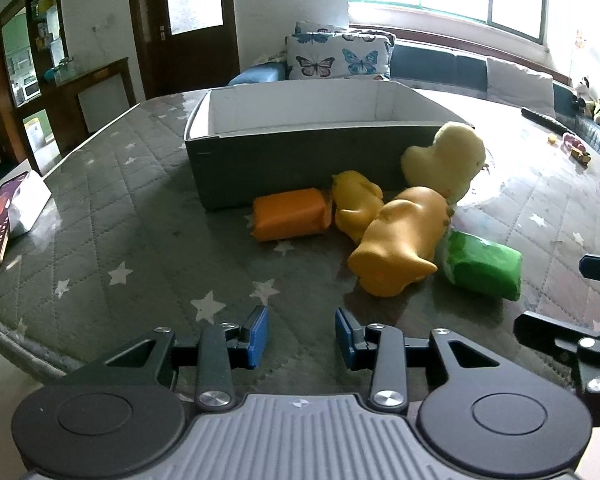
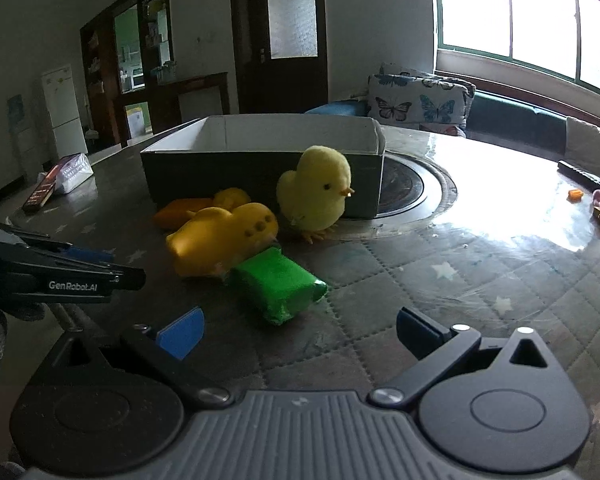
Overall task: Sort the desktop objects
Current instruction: 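Move the left gripper toward the large orange rubber duck beside the box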
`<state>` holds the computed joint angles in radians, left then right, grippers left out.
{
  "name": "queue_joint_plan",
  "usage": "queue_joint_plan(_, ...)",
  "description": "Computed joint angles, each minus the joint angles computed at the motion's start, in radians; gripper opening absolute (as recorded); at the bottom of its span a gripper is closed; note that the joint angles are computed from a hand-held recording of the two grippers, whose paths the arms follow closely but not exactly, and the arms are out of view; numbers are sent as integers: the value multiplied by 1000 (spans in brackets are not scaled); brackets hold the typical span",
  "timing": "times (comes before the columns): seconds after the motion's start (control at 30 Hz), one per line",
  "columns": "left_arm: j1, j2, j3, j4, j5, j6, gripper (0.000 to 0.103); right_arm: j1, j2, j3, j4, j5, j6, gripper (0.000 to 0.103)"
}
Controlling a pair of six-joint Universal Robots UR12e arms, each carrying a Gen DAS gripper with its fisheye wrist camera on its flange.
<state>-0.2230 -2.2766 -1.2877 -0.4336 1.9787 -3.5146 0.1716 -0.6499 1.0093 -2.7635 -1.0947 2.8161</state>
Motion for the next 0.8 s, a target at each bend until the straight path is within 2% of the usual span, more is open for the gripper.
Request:
queue_joint_plan(0.33, -5, -3, 6, -14, -4, 12, 40, 10, 3, -4, 41, 3, -44, 103)
queue_joint_plan(0.8, -7, -4, 8, -17, -3, 18, 40, 13, 4, -6, 59, 16, -54, 103)
